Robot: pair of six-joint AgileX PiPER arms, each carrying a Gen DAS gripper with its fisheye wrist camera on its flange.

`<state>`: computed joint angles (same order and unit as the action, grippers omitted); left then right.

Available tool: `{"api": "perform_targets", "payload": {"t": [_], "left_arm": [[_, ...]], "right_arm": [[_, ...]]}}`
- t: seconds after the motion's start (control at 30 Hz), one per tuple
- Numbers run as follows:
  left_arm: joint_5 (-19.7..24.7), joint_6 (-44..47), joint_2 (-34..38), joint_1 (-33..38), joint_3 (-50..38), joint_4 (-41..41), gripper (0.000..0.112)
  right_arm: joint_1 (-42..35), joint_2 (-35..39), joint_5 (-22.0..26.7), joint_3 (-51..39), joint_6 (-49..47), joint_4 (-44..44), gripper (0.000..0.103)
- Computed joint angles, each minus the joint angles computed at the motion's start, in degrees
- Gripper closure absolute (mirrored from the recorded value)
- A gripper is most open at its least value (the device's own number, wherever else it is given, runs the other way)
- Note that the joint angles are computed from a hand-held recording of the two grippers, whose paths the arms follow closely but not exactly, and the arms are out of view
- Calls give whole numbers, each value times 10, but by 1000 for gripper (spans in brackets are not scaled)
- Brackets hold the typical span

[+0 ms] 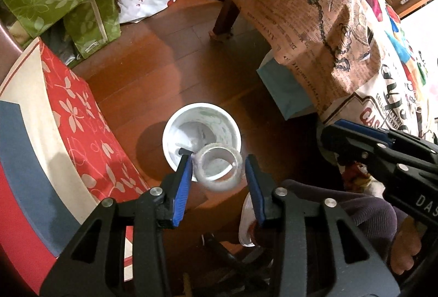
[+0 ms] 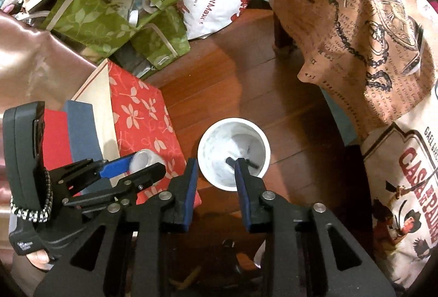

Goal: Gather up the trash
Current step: 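Open the right gripper over the cup while the left releases the tape roll, then move both open grippers back up to the items on the bed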

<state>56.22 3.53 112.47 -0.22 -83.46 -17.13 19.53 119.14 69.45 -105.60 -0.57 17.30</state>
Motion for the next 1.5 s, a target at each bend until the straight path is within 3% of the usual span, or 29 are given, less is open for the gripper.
{"api": "perform_targets", "payload": {"t": [0.37, 0.83, 1.2, 1.5], "left_arm": [[-9, -26, -74, -19, 20, 32, 68], [-1, -77, -231, -71, -7, 74, 68], [8, -188, -314, -203, -76, 192, 68], [28, -294, -289, -360, -189, 332, 68]], "right_arm": [[2, -71, -15, 43, -15, -21, 78], [-19, -247, -43, 107, -31, -23, 78], [-67, -398, -59, 139, -44, -38, 78], [-184, -463, -50, 110, -112, -1, 78]]}}
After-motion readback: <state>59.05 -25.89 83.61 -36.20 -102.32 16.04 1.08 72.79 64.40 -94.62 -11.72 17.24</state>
